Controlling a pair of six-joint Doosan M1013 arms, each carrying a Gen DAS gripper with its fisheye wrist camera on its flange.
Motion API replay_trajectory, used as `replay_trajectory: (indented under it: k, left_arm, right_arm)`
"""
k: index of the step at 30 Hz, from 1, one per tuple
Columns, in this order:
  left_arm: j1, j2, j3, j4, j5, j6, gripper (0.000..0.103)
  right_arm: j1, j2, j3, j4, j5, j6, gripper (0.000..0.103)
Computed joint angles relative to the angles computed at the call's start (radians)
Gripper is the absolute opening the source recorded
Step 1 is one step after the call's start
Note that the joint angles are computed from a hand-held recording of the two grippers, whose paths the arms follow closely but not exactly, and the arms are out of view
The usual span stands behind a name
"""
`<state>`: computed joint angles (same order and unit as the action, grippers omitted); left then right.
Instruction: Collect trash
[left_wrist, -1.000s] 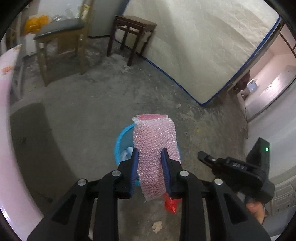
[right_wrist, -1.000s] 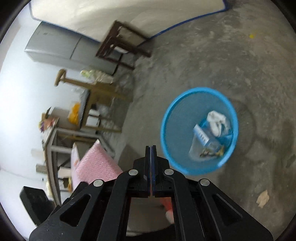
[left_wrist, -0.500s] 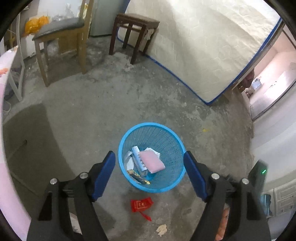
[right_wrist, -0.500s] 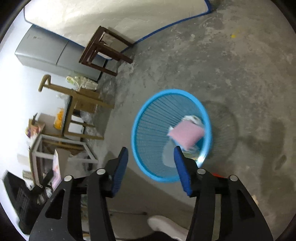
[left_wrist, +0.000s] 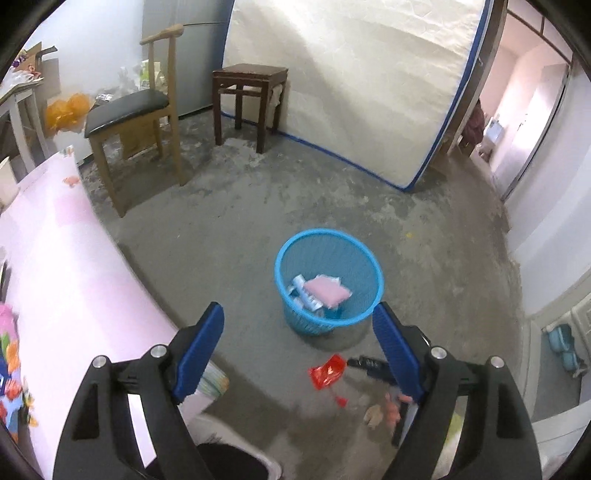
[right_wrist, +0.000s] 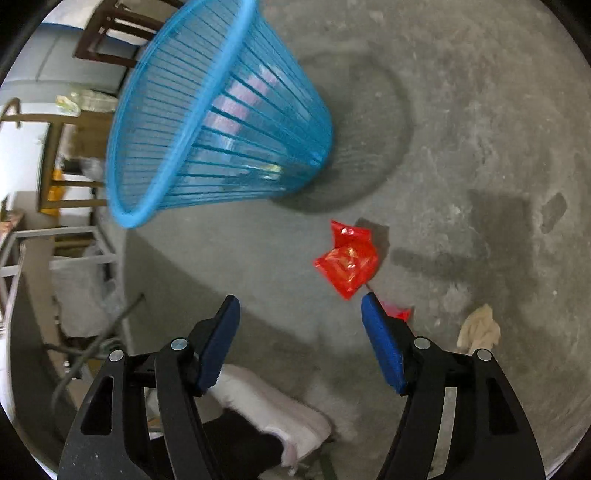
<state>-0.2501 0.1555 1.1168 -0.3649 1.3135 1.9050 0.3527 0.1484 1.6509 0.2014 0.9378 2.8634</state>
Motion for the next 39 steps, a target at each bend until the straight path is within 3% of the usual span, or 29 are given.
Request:
replay_trajectory:
  k: [3,7,11,14,17,22,27,35,37,38,39]
  left_arm:
    - [0.013,-0.004,0.013,-0.010,0.005,0.010,0.080]
    - [0.021,-0.002,0.012,-0.016,0.009,0.012,0.080]
    - [0.033,0.006,0.000,-0.050,0.014,0.023,0.080]
    - [0.034,0.008,-0.006,-0.046,0.027,0.035,0.080]
    - [0.037,0.011,-0.016,-0.050,0.035,0.044,0.080]
    - [0.041,0.012,-0.022,-0.048,0.043,0.029,0.080]
    - [0.047,0.016,-0.029,-0.067,0.046,0.017,0.080]
    - [0.053,0.014,-0.029,-0.101,0.054,0.012,0.080]
    - [0.055,0.011,-0.027,-0.106,0.051,0.011,0.080]
    - [0.057,0.011,-0.027,-0.108,0.051,0.008,0.080]
    - [0.058,0.011,-0.027,-0.110,0.052,0.004,0.080]
  right_arm:
    - [-0.010,0.052,-0.021,-0.031,0.051,-0.075,0.065]
    - [-0.001,0.152,-0.110,-0.134,0.226,-0.297,0.060]
    - [0.018,0.216,-0.154,-0.175,0.324,-0.482,0.051]
    - [0.018,0.226,-0.138,-0.172,0.330,-0.485,0.044]
    - [0.007,0.212,-0.099,-0.153,0.285,-0.432,0.033]
    - [-0.010,0.188,-0.043,-0.104,0.239,-0.391,0.000]
    - [-0.017,0.127,0.024,-0.072,0.147,-0.340,0.000]
    - [0.000,-0.026,0.121,-0.053,-0.020,-0.336,0.000]
    - [-0.001,-0.041,0.138,0.014,-0.072,-0.337,0.006]
    - [-0.002,-0.042,0.142,0.036,-0.093,-0.319,0.017]
    - [-0.003,-0.035,0.132,0.045,-0.102,-0.294,0.038]
